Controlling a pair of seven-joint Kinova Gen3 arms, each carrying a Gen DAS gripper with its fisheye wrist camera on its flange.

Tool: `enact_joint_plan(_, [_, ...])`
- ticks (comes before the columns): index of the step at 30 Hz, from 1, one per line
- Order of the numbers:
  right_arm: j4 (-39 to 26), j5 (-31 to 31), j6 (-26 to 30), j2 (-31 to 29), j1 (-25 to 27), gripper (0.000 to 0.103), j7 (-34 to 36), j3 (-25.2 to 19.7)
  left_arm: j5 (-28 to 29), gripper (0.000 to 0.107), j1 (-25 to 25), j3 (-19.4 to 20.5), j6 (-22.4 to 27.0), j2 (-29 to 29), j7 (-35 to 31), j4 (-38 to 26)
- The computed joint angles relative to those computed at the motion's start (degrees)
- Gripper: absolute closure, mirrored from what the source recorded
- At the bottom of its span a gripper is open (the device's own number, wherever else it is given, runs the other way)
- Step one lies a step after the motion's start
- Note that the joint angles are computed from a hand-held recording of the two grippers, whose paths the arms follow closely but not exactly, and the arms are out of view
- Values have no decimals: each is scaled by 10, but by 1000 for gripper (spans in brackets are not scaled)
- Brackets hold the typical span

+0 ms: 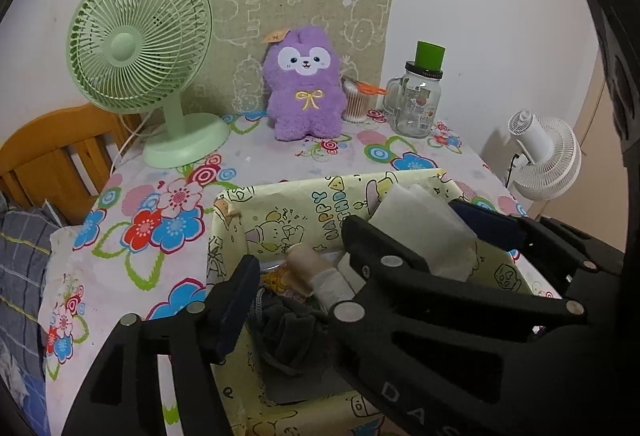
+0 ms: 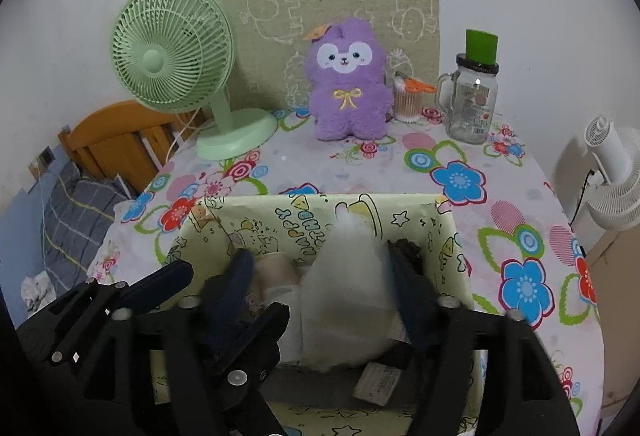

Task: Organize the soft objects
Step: 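Lower both tools into the box and open them to release the roll and pad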

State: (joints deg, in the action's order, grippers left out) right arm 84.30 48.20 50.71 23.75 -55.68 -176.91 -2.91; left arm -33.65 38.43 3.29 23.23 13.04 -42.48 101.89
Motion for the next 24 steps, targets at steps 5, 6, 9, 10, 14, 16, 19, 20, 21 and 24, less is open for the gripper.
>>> enact_joint_plan(5, [-2, 12, 25, -3, -12, 23, -9, 1, -11, 32, 7, -1, 5, -6, 14, 1])
enact_joint_plan(6, [-2, 15, 29, -4, -14, 22, -13, 0, -15, 31, 9, -1, 6, -8, 18, 3])
enact_joint_plan(9, [2, 26, 41, -10, -21, 21, -26, -3, -30, 29, 14, 0, 9, -15, 35, 6])
enact_joint_plan(10, [3, 32, 48, -12, -25, 20, -31, -5, -36, 28, 15, 1, 9, -18, 42, 8])
enact_joint_plan(14, [7, 53, 70, -19, -35, 17, -50, -12, -68, 25, 22, 7, 17, -30, 75, 15])
enact_joint_plan(16, [9, 61, 81, -24, -39, 17, -58, -18, -84, 24, 22, 13, 21, -36, 91, 19])
enact_joint_plan(19, [12, 74, 95, -30, -45, 17, -70, -26, -110, 24, 22, 24, 28, -46, 118, 24])
enact_joint_plan(20, [12, 78, 101, -32, -46, 17, -73, -28, -118, 23, 22, 29, 32, -49, 127, 26])
enact_joint_plan(21, [12, 81, 105, -33, -47, 17, -76, -31, -127, 22, 23, 33, 38, -53, 138, 27])
enact_joint_plan(24, [15, 93, 119, -40, -53, 17, -87, -39, -153, 21, 20, 48, 48, -63, 165, 33])
